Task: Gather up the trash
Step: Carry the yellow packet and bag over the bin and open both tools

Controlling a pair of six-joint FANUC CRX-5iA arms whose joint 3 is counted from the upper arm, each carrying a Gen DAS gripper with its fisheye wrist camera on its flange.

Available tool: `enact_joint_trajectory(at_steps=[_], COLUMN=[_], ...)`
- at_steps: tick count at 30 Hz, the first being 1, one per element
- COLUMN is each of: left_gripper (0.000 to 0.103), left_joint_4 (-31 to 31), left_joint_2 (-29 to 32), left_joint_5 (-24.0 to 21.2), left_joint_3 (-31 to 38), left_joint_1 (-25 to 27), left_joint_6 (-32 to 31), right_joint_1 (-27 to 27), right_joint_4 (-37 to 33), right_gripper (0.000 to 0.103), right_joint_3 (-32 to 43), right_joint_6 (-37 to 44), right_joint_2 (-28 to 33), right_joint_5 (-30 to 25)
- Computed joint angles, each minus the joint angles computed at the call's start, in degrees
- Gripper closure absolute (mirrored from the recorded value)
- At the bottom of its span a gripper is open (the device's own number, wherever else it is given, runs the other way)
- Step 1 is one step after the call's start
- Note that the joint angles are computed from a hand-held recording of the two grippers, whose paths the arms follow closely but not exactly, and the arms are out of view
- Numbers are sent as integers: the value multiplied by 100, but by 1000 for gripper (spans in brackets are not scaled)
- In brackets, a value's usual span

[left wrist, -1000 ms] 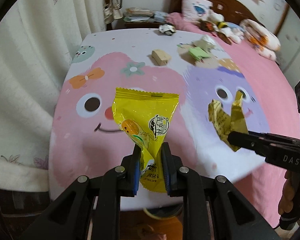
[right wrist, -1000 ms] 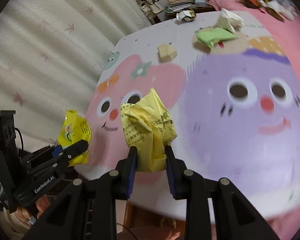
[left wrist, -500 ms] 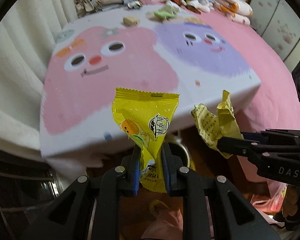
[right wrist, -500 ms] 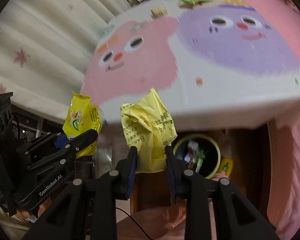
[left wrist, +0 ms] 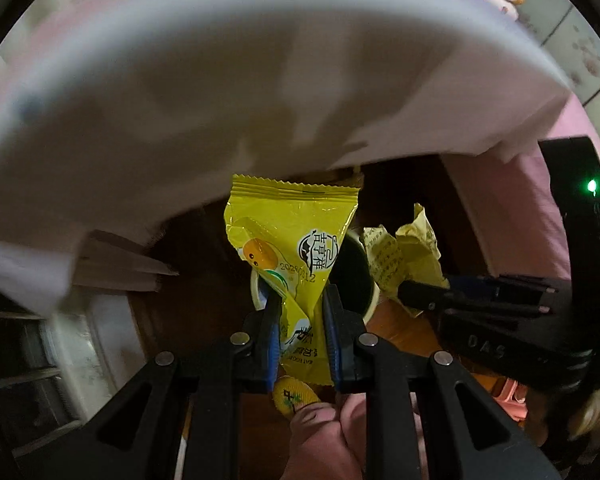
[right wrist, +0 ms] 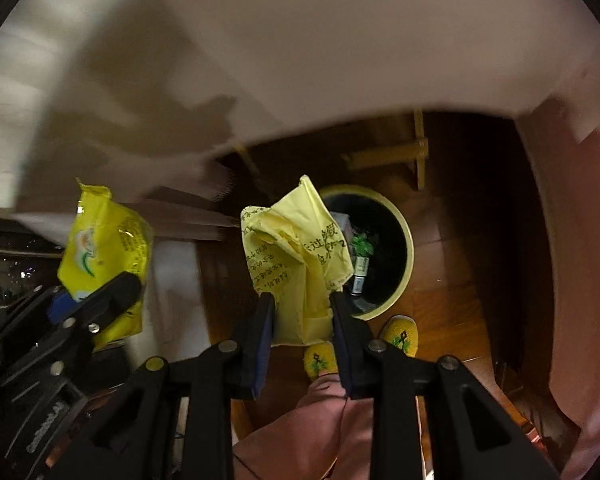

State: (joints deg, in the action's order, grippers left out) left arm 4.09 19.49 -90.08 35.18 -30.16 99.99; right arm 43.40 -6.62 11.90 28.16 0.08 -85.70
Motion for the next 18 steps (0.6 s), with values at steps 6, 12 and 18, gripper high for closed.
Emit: enact_joint_trajectory(at_steps=[6,12,18], left_gripper=[82,44,11], left_joint_4=[-79,-217,-324], left_joint_2=[181,310,384], left_joint_5=[772,1203,1237], left_joint_3=[-731,-1056,-1058], left_joint_1=[-94,-153,-117], left_joint_6=[214,459,664], right_joint_1=[-225,-403,-542], right_joint_4=[-228,-485,-601], right_gripper=[75,72,51], right_joint_3=[-1024,-1413,-1486], right_joint_6=[273,589,749], right_joint_2=[24,214,281], right_joint_5=[856,1376,1613])
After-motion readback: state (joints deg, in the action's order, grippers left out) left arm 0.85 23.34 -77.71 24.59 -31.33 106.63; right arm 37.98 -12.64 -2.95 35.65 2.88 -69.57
